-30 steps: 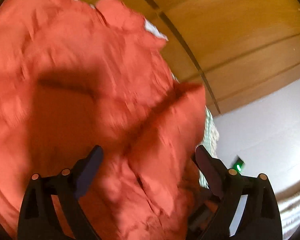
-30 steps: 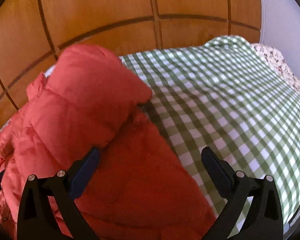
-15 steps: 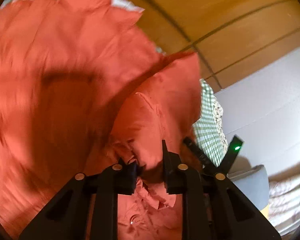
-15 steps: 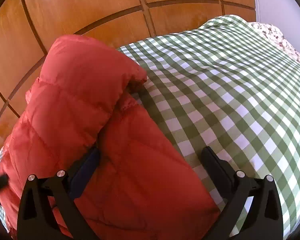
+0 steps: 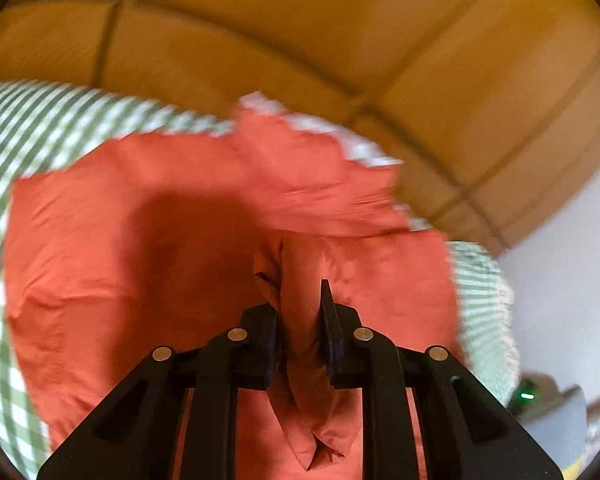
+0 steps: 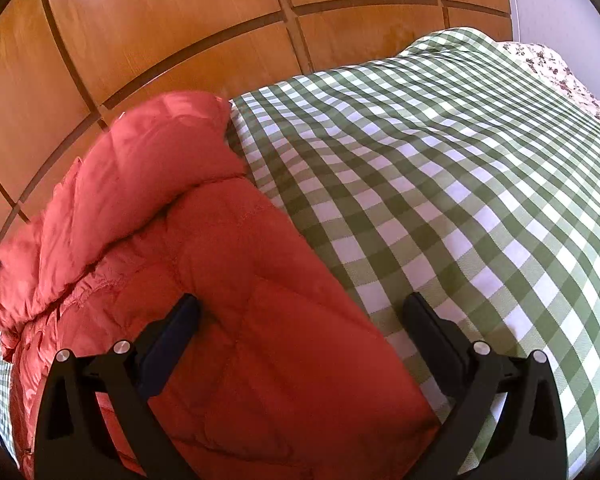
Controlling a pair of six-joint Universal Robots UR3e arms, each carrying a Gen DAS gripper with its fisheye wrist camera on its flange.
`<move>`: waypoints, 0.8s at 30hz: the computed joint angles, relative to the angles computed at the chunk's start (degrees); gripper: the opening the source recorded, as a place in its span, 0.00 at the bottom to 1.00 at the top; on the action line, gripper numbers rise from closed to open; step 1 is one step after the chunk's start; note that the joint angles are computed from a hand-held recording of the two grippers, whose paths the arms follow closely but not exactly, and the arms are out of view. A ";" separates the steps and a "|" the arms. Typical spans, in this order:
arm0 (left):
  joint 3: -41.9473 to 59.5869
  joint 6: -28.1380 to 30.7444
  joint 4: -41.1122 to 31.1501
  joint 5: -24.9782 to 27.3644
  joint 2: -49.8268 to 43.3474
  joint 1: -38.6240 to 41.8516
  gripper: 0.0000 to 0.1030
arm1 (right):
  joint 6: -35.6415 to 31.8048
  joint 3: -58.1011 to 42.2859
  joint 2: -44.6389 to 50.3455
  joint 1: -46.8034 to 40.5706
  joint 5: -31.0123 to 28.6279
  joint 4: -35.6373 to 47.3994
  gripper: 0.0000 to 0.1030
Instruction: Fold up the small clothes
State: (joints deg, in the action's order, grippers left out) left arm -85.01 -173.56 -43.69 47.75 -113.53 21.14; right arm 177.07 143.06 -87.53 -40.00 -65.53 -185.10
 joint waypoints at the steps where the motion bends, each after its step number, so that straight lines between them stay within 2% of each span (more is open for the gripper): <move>1: -0.46 -0.17 1.02 1.00 -1.53 0.38 0.17 | 0.02 -0.43 0.00 0.45 -0.65 0.46 0.98; 2: -2.89 0.81 1.71 1.02 -0.85 1.80 0.17 | -0.13 -1.06 -0.24 0.90 -1.33 1.50 0.98; 4: -7.80 0.42 7.96 -0.26 -1.25 3.27 0.17 | -1.08 -3.73 -2.30 2.51 -3.37 7.39 0.98; 6: -11.68 0.33 14.43 -0.46 -1.51 3.61 0.17 | -3.59 -4.93 -4.47 2.96 -2.31 10.53 0.98; 9: -16.64 1.14 23.81 2.16 -1.46 2.24 0.17 | -4.63 -8.15 -4.03 5.76 -3.70 10.13 0.98; 12: -17.41 -0.62 27.47 3.31 -2.20 0.90 0.17 | -3.59 -16.47 0.85 9.04 -5.54 13.32 0.98; 15: -18.31 -0.98 29.60 1.94 -3.15 1.53 0.17 | -1.48 -30.40 11.13 15.15 -15.35 20.47 0.98; 17: -18.92 -1.23 30.87 0.87 -3.81 2.01 0.17 | -0.76 -37.11 16.40 16.08 -15.63 24.38 0.98; 19: -19.08 -1.44 31.70 0.59 -4.25 2.02 0.17 | 1.41 -40.80 20.14 15.52 -12.59 23.04 0.98; 22: -19.61 -1.30 32.43 1.28 -3.94 1.58 0.18 | 4.75 -43.04 23.21 15.67 -12.64 17.21 0.98; 23: -19.76 -1.23 32.79 1.82 -3.82 1.27 0.19 | 6.49 -42.85 23.44 16.72 -16.43 13.85 0.98; 24: -19.86 -0.87 32.89 1.90 -3.68 1.06 0.26 | 9.14 -41.41 22.84 18.51 -23.76 8.88 0.98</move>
State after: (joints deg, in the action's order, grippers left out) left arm -104.88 -174.43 -10.80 49.66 -117.21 22.21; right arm 186.21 101.65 -64.69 -21.49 -89.29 -176.21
